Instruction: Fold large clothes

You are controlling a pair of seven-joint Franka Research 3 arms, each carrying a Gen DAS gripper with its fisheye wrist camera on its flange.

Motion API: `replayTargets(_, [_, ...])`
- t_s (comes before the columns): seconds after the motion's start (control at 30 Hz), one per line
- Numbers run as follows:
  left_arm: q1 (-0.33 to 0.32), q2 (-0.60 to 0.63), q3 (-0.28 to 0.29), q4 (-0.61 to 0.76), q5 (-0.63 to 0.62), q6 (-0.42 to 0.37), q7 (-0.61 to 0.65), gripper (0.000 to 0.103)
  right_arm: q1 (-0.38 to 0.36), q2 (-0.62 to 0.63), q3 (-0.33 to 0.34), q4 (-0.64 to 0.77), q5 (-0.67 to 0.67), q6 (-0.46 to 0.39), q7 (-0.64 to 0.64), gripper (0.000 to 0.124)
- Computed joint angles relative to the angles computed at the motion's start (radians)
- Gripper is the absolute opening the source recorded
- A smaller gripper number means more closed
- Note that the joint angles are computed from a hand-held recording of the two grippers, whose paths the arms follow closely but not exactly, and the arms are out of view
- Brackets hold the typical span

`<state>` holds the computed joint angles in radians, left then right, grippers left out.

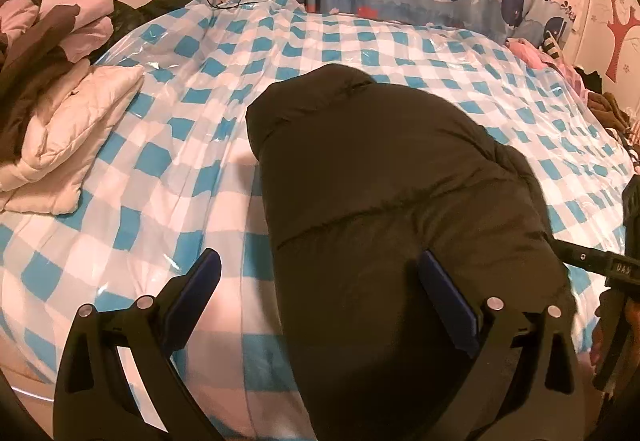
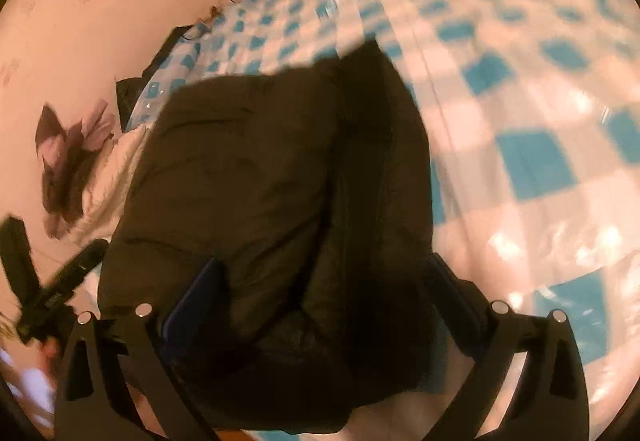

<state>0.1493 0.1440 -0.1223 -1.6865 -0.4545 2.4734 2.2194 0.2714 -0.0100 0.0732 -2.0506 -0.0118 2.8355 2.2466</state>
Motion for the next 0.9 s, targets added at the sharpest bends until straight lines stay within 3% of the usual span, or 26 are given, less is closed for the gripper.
replayTargets(0.1, [0.001, -0.043, 0.004, -0.026, -0.007, -0.034, 0.004, 0.095, -0.005, -0.042, 0.032, 0.025, -0.368, -0.068, 0.247, 0.097])
replayTargets(0.17, [-0.005, -0.08, 0.011, -0.051, -0.015, -0.059, 0.015, 0.095, -0.002, -0.067, 0.063, 0.046, -0.508, -0.128, 0.323, 0.097])
replayTargets(0.27, [-0.026, -0.151, 0.027, -0.116, -0.017, -0.051, 0.022, 0.095, 0.014, -0.096, 0.099, 0.07, -0.612, -0.217, 0.357, 0.097])
replayTargets(0.4, [-0.059, -0.241, 0.061, -0.192, -0.017, -0.058, 0.007, 0.095, 0.033, -0.139, 0.118, 0.06, -0.586, -0.256, 0.349, 0.097])
replayTargets(0.53, [-0.09, -0.32, 0.096, -0.255, 0.006, -0.092, -0.021, 0.095, 0.054, -0.159, 0.138, 0.067, -0.496, -0.36, 0.341, 0.097])
replayTargets(0.73, [-0.128, -0.4, 0.139, -0.324, 0.027, -0.143, -0.024, 0.095, 0.074, -0.174, 0.158, 0.067, -0.431, -0.42, 0.331, 0.097])
replayTargets(0.9, [-0.143, -0.434, 0.161, -0.352, 0.052, -0.141, -0.036, 0.095, 0.088, -0.172, 0.169, 0.089, -0.44, -0.461, 0.319, 0.097])
